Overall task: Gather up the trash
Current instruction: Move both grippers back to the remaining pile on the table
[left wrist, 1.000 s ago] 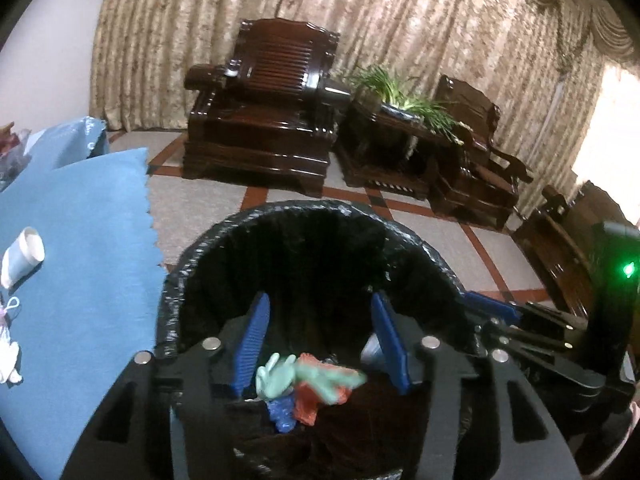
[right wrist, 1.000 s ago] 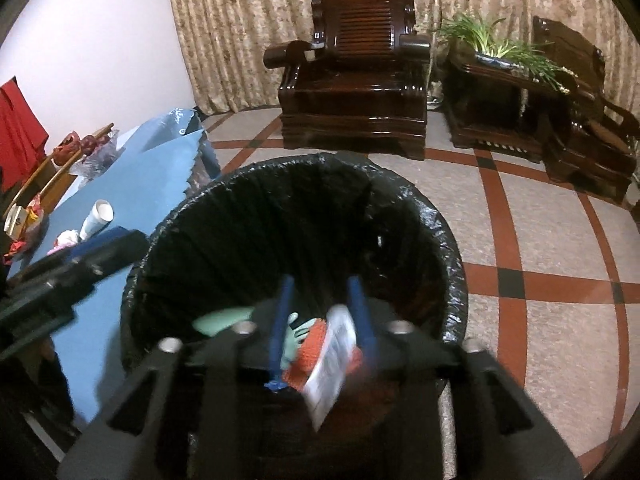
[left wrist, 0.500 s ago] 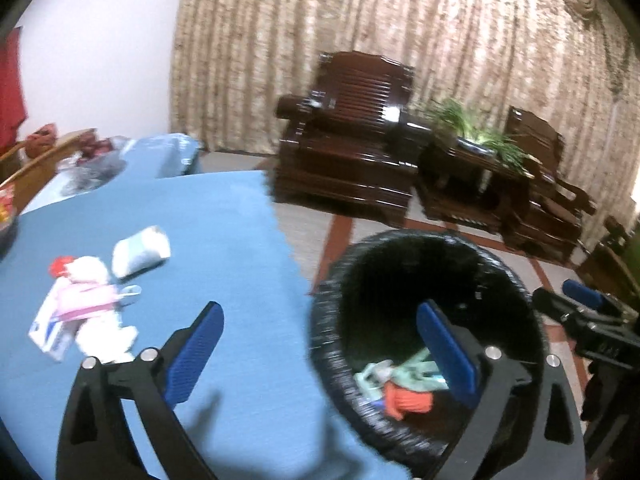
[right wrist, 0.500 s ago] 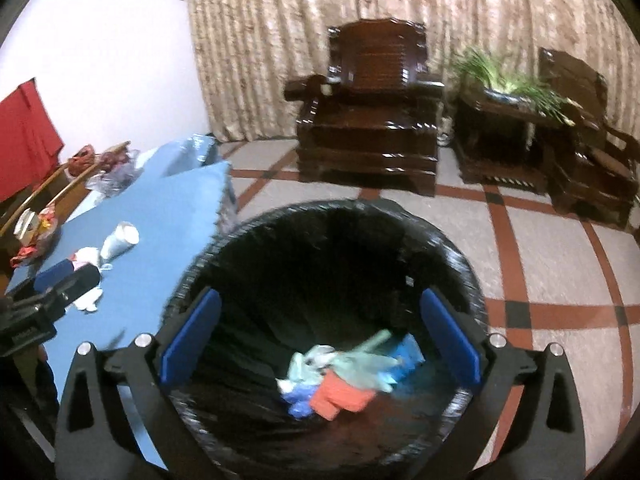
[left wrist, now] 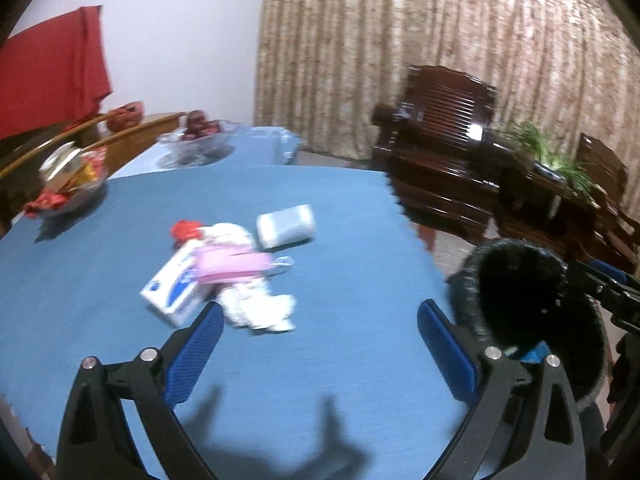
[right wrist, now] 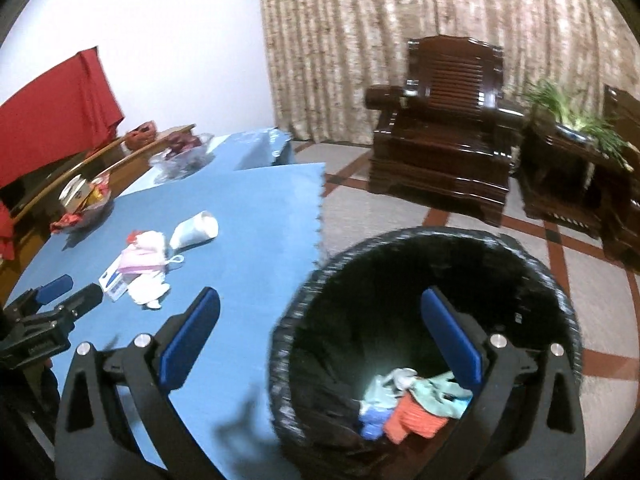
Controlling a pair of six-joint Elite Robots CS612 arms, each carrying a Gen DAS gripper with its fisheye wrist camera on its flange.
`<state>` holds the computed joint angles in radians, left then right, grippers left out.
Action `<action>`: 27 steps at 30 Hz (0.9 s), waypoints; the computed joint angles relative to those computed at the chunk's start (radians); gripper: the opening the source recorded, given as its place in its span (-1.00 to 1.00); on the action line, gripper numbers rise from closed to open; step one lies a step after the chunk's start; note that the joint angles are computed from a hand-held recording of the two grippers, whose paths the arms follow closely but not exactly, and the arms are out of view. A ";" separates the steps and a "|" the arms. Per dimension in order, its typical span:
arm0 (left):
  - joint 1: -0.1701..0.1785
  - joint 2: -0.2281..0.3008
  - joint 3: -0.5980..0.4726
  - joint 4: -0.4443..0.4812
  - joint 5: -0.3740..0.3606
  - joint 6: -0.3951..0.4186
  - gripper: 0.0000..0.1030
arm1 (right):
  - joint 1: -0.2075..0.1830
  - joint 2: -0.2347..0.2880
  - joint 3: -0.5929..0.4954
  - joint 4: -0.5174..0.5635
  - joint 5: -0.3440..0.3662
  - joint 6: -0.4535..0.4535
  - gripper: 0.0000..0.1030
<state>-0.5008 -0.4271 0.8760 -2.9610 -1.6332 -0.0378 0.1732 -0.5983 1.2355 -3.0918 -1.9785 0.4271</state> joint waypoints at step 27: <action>0.096 0.118 -0.177 0.144 0.091 -0.088 0.83 | 0.046 0.361 -0.679 0.376 0.174 -0.117 0.90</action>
<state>-0.4046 -0.3092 0.6995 -2.8166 -1.5419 -0.1255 0.2190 -0.2371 0.5564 -2.7155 -1.8045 0.3100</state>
